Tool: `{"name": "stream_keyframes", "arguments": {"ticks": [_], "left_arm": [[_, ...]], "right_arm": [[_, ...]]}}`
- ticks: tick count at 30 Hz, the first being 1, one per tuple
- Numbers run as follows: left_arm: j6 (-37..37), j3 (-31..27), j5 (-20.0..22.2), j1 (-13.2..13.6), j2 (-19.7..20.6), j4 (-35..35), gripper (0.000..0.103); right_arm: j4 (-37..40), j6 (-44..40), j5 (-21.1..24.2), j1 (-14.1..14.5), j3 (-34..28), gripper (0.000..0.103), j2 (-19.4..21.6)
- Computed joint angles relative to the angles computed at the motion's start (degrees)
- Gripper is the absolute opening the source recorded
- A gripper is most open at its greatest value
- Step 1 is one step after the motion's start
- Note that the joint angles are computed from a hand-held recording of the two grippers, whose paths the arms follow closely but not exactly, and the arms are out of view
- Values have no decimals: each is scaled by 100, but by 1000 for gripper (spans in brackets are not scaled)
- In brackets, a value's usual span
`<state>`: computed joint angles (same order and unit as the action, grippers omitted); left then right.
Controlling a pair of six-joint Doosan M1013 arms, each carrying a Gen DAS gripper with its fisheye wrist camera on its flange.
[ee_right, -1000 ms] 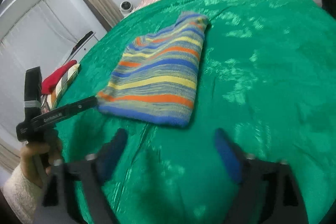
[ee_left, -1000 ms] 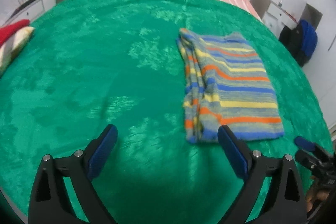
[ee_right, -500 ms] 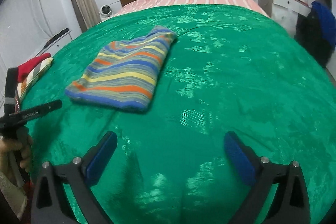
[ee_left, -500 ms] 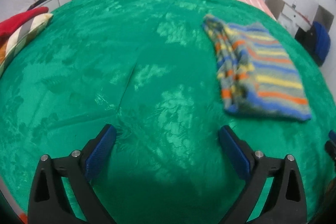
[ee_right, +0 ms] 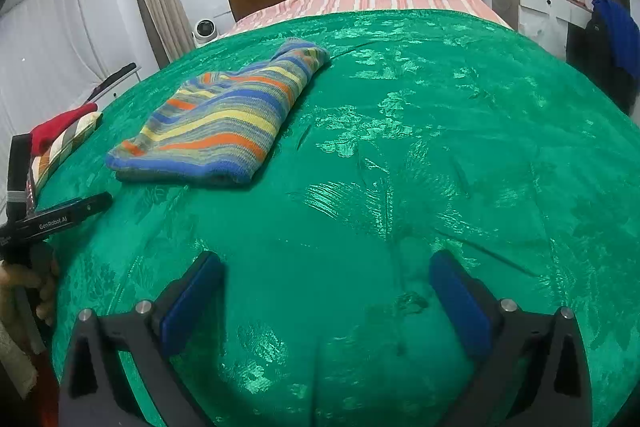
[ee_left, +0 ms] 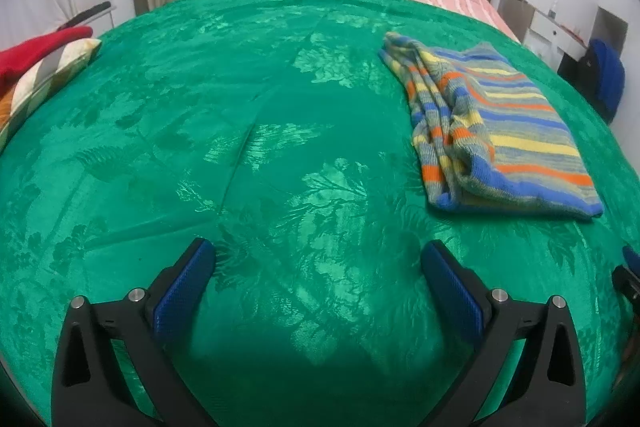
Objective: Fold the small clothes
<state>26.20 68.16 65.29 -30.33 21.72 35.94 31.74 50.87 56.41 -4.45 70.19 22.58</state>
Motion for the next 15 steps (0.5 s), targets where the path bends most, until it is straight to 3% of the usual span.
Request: {"name": "stream_keyframes", "arguments": {"ticks": [9, 13, 15], "left_arm": [[141, -136, -3, 82, -80, -370, 102], [317, -304, -887, 305, -150, -851, 103], [1153, -779, -1077, 534, 101, -1667, 103]], "right_arm": [[136, 44, 211, -57, -83, 103, 21], [99, 434, 906, -42, -623, 103, 241], [491, 606, 1336, -31, -1169, 103, 523]]}}
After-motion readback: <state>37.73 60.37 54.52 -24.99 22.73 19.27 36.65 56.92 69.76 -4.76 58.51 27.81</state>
